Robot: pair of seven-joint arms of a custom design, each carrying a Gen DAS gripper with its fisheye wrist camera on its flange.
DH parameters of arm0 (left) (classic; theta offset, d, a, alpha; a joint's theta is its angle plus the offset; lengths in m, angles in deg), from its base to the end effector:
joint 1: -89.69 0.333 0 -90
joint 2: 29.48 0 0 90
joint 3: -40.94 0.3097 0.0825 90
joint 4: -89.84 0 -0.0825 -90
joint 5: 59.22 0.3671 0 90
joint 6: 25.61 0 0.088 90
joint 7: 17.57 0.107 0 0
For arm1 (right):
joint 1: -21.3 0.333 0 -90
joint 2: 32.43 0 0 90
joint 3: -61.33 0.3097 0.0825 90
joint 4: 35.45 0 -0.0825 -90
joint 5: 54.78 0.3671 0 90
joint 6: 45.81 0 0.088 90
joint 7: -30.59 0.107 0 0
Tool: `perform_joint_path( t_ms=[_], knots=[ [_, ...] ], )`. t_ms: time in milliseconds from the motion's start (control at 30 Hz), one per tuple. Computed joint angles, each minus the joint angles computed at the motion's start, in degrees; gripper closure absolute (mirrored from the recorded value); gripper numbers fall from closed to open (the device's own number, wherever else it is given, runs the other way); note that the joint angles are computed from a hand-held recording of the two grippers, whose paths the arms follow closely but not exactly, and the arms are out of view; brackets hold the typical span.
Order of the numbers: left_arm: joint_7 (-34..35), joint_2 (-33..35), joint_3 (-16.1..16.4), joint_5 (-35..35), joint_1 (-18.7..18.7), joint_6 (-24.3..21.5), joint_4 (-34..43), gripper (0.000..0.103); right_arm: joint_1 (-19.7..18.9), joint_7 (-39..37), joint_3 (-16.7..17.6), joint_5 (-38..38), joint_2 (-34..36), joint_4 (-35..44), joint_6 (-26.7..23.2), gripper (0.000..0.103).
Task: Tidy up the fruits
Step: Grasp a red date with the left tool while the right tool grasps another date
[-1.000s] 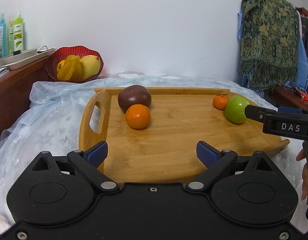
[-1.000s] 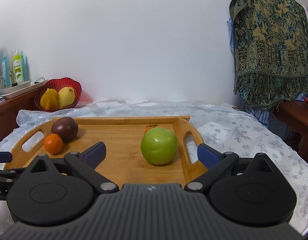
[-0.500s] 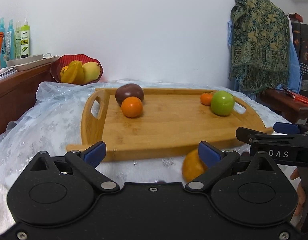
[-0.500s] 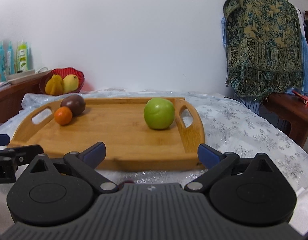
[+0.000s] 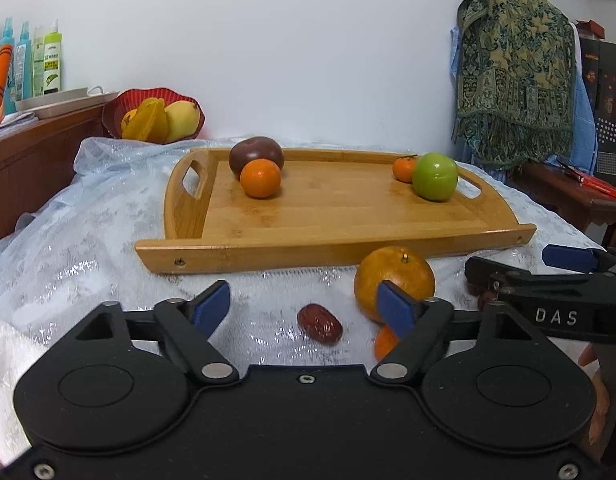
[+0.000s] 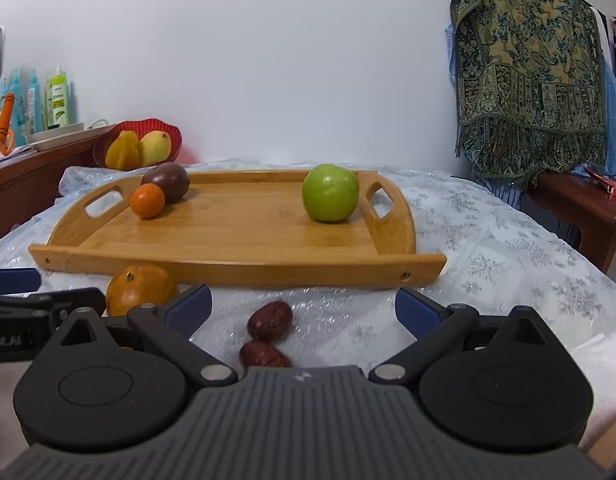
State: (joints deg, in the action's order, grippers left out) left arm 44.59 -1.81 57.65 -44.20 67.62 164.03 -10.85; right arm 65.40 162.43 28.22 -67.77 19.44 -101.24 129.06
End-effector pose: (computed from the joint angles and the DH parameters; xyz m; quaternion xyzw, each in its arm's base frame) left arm 0.6775 -0.1270 0.4363 -0.6051 0.6078 -0.3983 0.3251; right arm 0.7054 0.3567 0.4270 -0.6346 0.5500 -0.3542 0.4116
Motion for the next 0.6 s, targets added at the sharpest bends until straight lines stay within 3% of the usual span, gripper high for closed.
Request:
perform_joint_path(
  t_ms=[167,267,367,433,600],
  knots=[
    [-0.1,-0.8,-2.1,0.6,1.8,-1.1,-0.8,0.045,1.5,-0.6,-1.0,-0.2,-0.6,-2.1,1.3,0.003],
    [-0.6,-1.0,-2.9,1.4,2.5,-1.6,-1.0,0.051,3.0,-0.7,-2.9,0.3,-0.5,-3.3,2.7,0.013],
    [-1.4,-1.0,-2.7,2.0,2.3,-1.7,-1.0,0.056,4.2,-2.3,-4.0,1.4,-0.7,-4.7,4.5,0.025],
    [-1.8,-1.1,-2.9,2.4,2.5,-2.0,-1.0,0.062,4.8,-3.9,-4.3,2.3,-0.9,-5.6,5.5,0.043],
    [-2.2,-1.3,-5.1,3.9,4.5,-2.7,-1.0,0.076,5.9,-7.6,-4.3,5.0,-1.5,-7.5,6.8,0.061]
  ],
)
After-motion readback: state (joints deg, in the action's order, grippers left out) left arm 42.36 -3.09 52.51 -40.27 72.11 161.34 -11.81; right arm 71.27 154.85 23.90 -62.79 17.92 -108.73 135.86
